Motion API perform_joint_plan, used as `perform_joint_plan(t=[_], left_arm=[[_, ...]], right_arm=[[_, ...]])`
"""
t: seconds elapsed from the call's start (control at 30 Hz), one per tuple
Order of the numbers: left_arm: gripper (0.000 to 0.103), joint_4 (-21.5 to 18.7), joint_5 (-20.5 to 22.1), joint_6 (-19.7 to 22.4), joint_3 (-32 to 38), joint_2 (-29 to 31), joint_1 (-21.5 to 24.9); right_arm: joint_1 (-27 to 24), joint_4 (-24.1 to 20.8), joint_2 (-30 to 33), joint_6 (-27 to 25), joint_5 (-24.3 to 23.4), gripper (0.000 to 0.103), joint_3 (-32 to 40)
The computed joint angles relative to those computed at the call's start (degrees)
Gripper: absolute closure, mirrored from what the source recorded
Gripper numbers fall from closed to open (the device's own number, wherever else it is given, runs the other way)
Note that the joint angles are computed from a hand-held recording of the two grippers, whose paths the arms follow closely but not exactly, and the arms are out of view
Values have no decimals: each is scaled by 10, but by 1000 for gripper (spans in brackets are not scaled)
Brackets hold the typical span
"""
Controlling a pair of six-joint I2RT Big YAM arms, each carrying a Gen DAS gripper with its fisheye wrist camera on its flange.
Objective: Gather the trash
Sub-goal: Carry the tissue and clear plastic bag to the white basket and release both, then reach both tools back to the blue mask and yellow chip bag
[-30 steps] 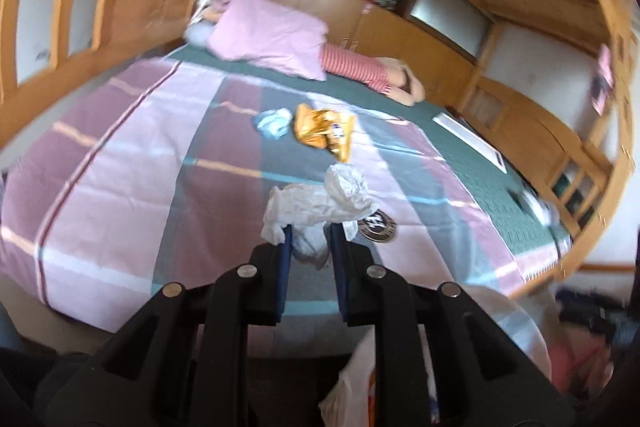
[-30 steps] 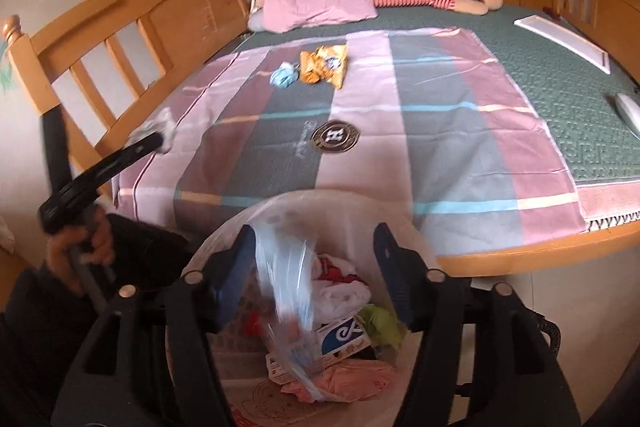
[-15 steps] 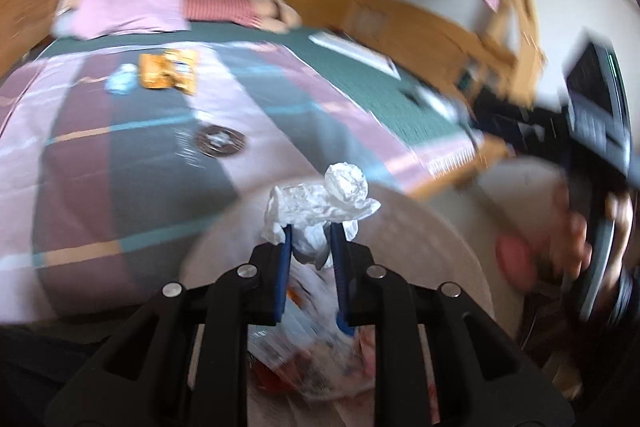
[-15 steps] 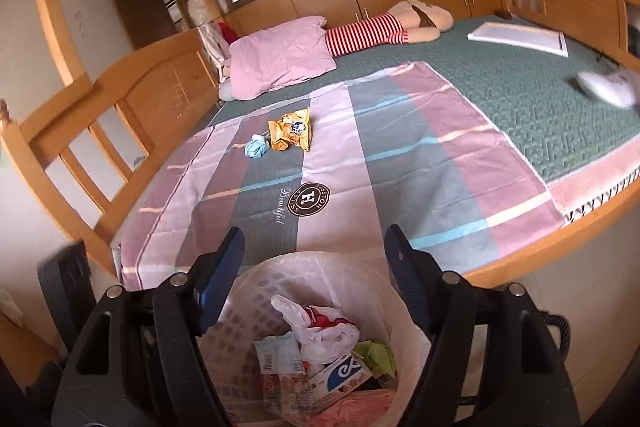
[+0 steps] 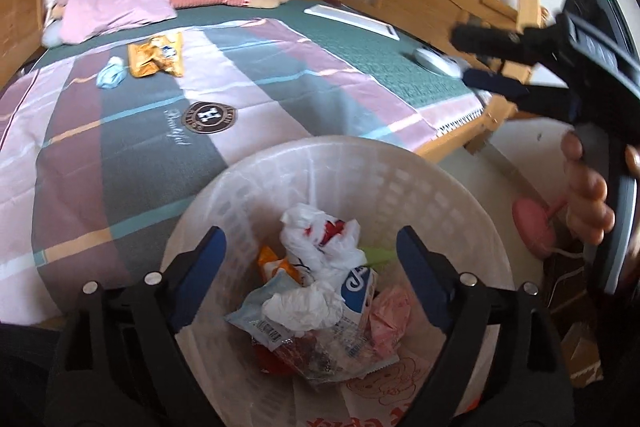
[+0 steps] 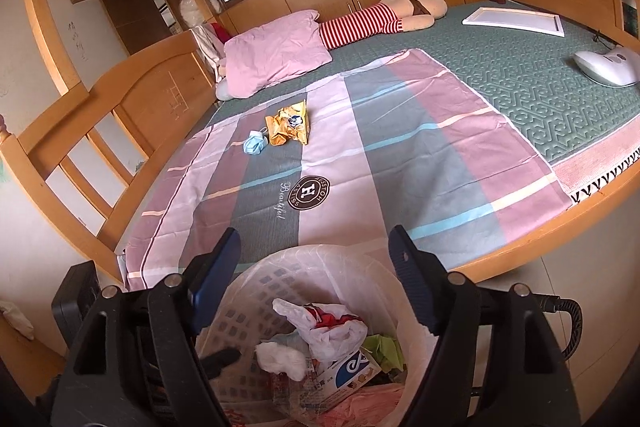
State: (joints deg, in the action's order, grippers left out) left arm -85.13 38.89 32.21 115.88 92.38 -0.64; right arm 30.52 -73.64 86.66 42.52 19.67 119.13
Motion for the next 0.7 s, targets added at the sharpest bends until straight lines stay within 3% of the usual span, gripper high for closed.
perform_joint_plan(t=[0.4, 0.5, 0.7], left_arm=[[11, 66, -8, -135, 9, 18, 36], [11, 91, -21, -172, 5, 20, 43], [10, 102, -36, -216, 12, 31, 54]], right_arm=[[-4, 1, 17, 5, -15, 26, 6], [-6, -2, 30, 1, -21, 26, 19], [-11, -9, 68, -19, -39, 26, 67]])
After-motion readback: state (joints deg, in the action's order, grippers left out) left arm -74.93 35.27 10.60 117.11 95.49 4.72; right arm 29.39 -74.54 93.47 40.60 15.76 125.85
